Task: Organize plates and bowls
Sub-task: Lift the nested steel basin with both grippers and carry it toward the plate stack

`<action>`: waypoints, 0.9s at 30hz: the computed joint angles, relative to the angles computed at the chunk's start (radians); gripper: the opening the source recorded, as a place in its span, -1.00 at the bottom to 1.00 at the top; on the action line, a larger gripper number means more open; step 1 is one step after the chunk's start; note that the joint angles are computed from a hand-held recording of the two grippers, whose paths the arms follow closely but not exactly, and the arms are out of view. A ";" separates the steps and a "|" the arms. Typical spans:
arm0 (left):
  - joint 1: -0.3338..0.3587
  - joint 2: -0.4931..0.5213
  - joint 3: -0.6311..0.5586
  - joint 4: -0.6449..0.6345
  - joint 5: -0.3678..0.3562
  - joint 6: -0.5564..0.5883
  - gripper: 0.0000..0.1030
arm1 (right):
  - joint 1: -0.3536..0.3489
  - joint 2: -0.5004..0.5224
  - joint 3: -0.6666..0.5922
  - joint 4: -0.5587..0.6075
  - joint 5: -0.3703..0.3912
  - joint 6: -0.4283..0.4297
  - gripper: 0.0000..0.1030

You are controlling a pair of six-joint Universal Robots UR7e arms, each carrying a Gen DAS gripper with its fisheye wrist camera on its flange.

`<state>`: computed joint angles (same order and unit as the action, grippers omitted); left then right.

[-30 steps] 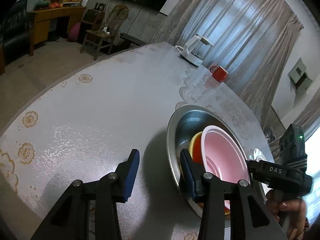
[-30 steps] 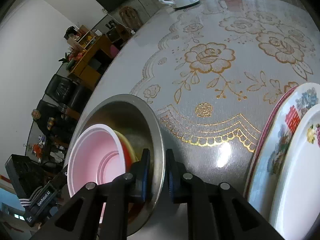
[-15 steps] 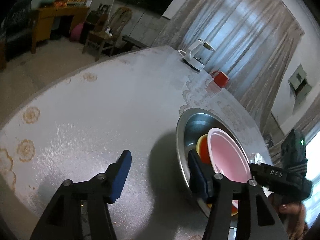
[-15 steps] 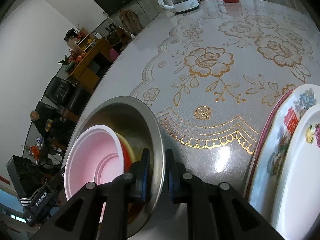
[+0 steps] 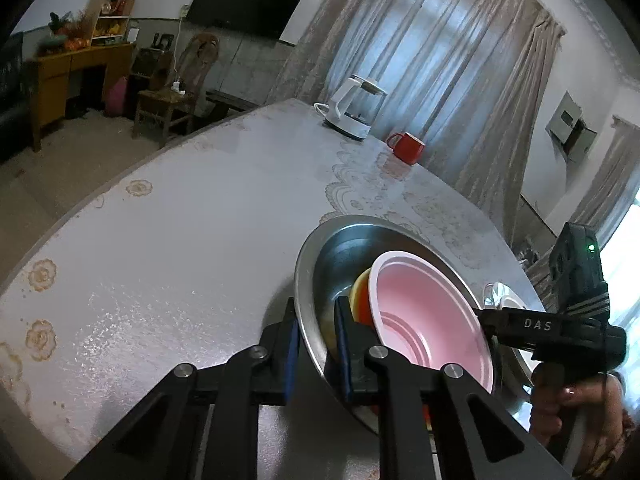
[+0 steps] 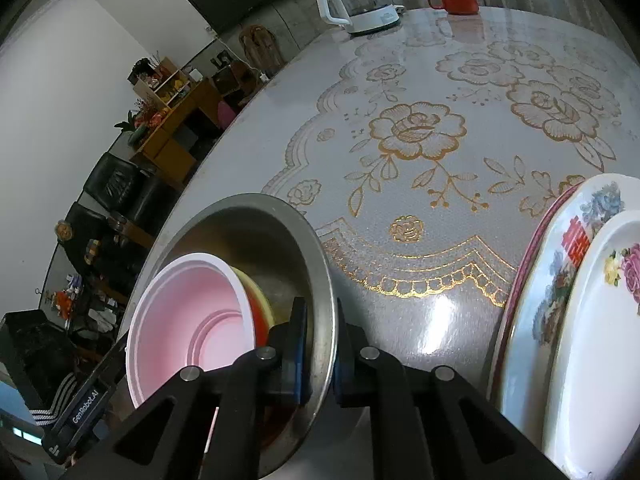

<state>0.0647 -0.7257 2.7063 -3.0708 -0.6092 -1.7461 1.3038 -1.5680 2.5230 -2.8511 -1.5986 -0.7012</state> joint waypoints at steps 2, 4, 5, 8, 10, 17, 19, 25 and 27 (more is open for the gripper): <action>-0.004 -0.007 -0.004 0.032 -0.003 -0.018 -0.71 | -0.001 -0.013 0.008 0.001 0.011 -0.006 -0.80; -0.008 0.008 -0.003 0.006 -0.002 -0.026 -0.71 | 0.001 -0.022 0.017 -0.013 0.019 -0.022 -0.80; -0.014 0.023 0.002 -0.019 -0.001 -0.032 -0.71 | 0.003 -0.030 0.024 -0.023 0.022 -0.039 -0.80; -0.023 0.044 0.001 -0.046 -0.002 -0.036 -0.71 | 0.000 -0.045 0.019 0.001 0.030 -0.045 -0.79; -0.027 0.025 -0.014 0.013 -0.004 -0.044 -0.71 | -0.006 -0.052 0.015 0.016 0.037 -0.031 -0.79; -0.080 -0.063 -0.030 0.192 0.022 -0.111 -0.71 | -0.026 -0.123 0.012 0.102 0.082 -0.020 -0.80; -0.091 -0.089 -0.043 0.237 0.035 -0.113 -0.71 | -0.029 -0.162 0.016 0.127 0.101 -0.024 -0.80; -0.106 -0.126 -0.087 0.280 0.074 -0.049 -0.71 | -0.044 -0.272 0.001 0.217 0.157 -0.029 -0.80; -0.099 -0.123 -0.109 0.265 0.084 0.003 -0.71 | -0.059 -0.308 -0.011 0.255 0.180 -0.030 -0.79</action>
<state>-0.0341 -0.8486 2.5975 -2.8060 -0.5257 -1.7434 1.2451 -1.8760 2.5123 -2.5960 -1.4184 -0.7311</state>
